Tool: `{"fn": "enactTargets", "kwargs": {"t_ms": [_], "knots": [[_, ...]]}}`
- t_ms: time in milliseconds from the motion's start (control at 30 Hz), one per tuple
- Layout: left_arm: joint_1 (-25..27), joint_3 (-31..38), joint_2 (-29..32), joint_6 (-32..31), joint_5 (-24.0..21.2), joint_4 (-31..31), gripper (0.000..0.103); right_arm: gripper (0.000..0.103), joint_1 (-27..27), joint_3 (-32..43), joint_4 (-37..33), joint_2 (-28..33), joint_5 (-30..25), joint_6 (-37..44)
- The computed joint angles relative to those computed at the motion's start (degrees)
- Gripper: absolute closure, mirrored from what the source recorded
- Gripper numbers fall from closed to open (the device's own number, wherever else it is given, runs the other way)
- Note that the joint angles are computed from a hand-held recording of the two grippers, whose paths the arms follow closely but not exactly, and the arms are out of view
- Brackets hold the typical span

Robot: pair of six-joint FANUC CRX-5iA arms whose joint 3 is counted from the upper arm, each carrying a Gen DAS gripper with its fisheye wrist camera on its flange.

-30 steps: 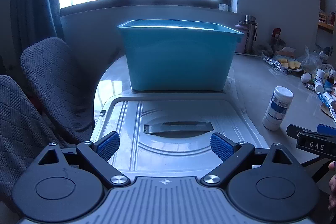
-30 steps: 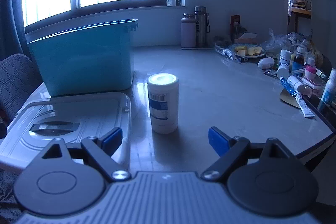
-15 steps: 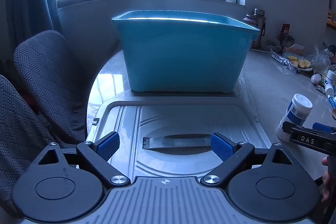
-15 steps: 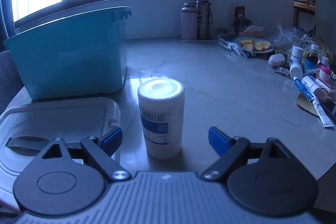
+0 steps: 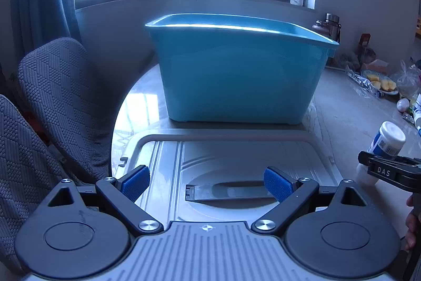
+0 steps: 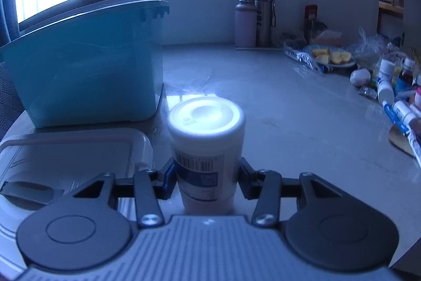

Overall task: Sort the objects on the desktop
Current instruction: 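Carry the white bottle over the teal bin and open the right tool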

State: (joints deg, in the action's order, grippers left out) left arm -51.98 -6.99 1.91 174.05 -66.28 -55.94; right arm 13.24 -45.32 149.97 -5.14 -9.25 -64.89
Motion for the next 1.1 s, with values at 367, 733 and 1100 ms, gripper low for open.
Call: {"fn": "enactTargets", "kwargs": {"t_ms": [367, 733, 1100], "knots": [[-2.38, -0.15, -2.42, 3.0, -5.93, -1.97, 0.008, 0.055, 13.44, 1.54, -37.63, -4.26, -4.18, 34.47], [-2.51, 4.72, -3.3, -3.03, -13.49, -5.02, 0.008, 0.055, 14.64, 15.11, -36.88, 1.92, -0.31, 40.17], [1.31, 9.33, -0.59, -4.27, -14.55, -3.48, 0.008, 0.055, 10.94, 28.88, -24.99, 11.89, 8.65, 32.92]]}}
